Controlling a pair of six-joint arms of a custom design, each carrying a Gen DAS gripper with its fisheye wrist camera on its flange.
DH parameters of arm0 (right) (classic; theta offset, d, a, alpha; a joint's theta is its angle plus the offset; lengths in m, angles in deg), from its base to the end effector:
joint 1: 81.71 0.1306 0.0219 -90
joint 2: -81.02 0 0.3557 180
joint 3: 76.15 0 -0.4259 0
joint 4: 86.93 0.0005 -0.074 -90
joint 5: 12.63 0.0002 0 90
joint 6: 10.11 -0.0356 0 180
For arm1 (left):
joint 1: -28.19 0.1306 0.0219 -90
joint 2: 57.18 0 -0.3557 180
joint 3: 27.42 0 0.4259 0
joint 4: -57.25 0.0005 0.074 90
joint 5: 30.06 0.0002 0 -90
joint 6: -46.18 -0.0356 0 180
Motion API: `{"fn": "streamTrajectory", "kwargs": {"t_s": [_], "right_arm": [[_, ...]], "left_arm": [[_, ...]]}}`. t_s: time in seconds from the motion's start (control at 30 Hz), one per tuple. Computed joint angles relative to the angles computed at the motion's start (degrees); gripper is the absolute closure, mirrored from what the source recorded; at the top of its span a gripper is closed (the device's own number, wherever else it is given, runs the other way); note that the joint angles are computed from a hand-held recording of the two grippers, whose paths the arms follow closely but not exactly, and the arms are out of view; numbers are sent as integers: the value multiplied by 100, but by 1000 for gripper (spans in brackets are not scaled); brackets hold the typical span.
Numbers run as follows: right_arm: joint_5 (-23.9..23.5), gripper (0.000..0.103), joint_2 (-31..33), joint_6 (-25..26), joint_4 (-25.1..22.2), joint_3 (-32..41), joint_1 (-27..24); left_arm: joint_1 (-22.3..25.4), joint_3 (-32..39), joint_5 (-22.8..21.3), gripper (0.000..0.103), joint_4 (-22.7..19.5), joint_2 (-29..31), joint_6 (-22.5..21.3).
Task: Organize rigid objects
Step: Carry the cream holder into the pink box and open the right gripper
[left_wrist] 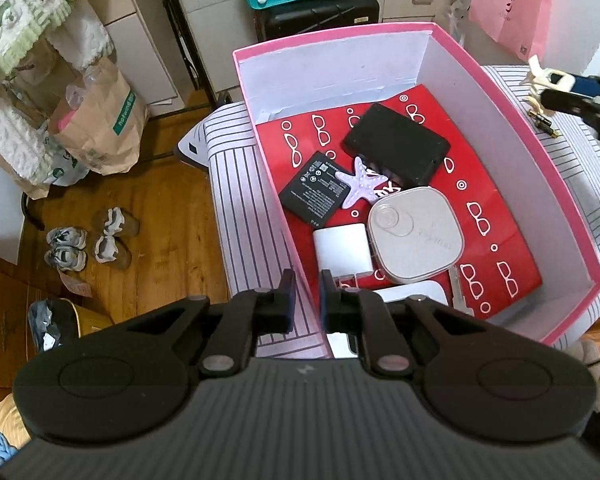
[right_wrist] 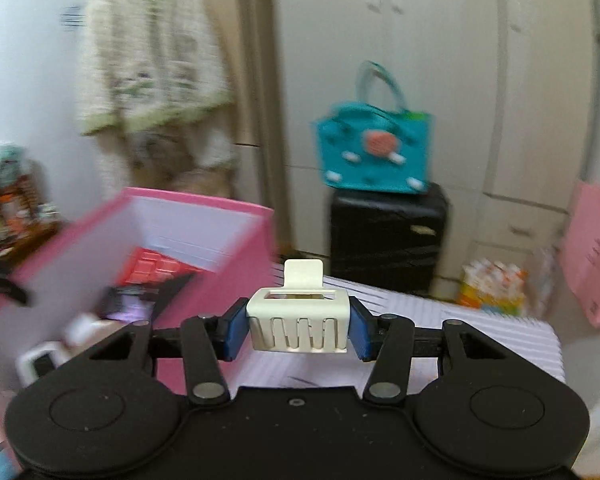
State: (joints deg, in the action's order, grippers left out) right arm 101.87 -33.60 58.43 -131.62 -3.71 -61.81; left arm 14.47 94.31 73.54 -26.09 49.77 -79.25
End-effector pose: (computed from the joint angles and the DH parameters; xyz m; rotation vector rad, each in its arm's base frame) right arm 0.3630 0.1152 0.4412 0.2586 2.1450 -0.0633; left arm 0.5584 -0.1454 0.4783 1.1881 2.4503 -0.2218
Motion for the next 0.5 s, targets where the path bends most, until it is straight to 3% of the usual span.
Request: {"fn": "streamTrajectory", "kwargs": {"t_s": [0.2, 0.33, 0.5], "right_arm": [[-446, 47, 406, 521, -217, 694, 515], [-769, 47, 1032, 883, -928, 1363, 635], [-643, 47, 1657, 1283, -1601, 1885, 691]], "left_arm": [[54, -187, 164, 93, 166, -120, -59], [108, -350, 316, 93, 328, -217, -40], [116, -526, 350, 93, 519, -327, 81]]}}
